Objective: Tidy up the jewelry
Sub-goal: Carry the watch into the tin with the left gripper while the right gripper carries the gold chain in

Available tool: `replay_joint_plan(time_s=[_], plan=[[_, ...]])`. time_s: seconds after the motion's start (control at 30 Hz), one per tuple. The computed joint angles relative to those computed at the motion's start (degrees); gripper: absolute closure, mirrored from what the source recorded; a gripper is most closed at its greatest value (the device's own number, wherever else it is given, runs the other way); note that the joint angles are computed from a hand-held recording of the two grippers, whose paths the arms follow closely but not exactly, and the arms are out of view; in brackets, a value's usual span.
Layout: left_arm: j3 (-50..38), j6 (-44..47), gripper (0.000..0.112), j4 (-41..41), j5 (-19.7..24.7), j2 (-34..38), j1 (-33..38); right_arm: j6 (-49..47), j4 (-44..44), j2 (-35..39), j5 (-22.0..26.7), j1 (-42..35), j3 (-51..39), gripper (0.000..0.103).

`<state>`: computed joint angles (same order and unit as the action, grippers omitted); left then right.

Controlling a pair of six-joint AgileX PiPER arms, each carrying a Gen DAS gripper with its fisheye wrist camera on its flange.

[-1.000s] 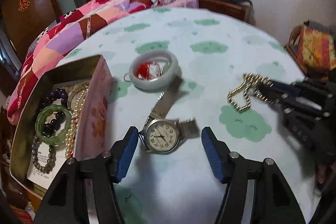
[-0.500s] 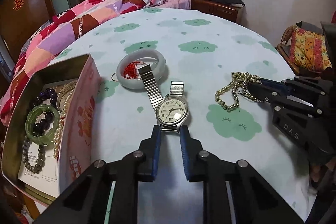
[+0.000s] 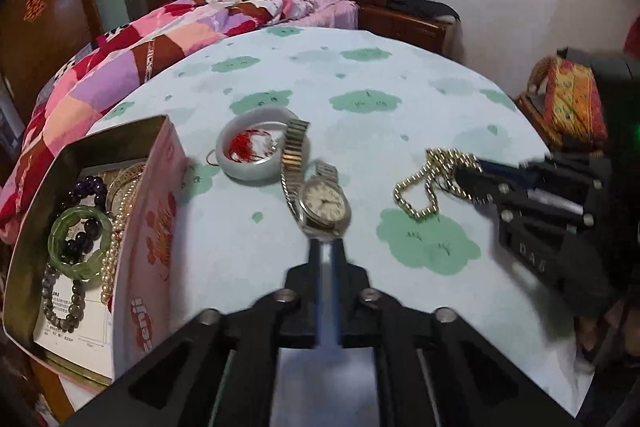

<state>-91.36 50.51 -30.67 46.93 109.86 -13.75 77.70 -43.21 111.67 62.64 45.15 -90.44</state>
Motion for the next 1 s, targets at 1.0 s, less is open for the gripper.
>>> replay_joint_plan(time_s=[1.0], plan=[[-7.4,-0.4,0.076,0.2,3.1,2.3,0.4,1.5,0.0,-6.8,-7.9,-1.0,4.2,0.089]])
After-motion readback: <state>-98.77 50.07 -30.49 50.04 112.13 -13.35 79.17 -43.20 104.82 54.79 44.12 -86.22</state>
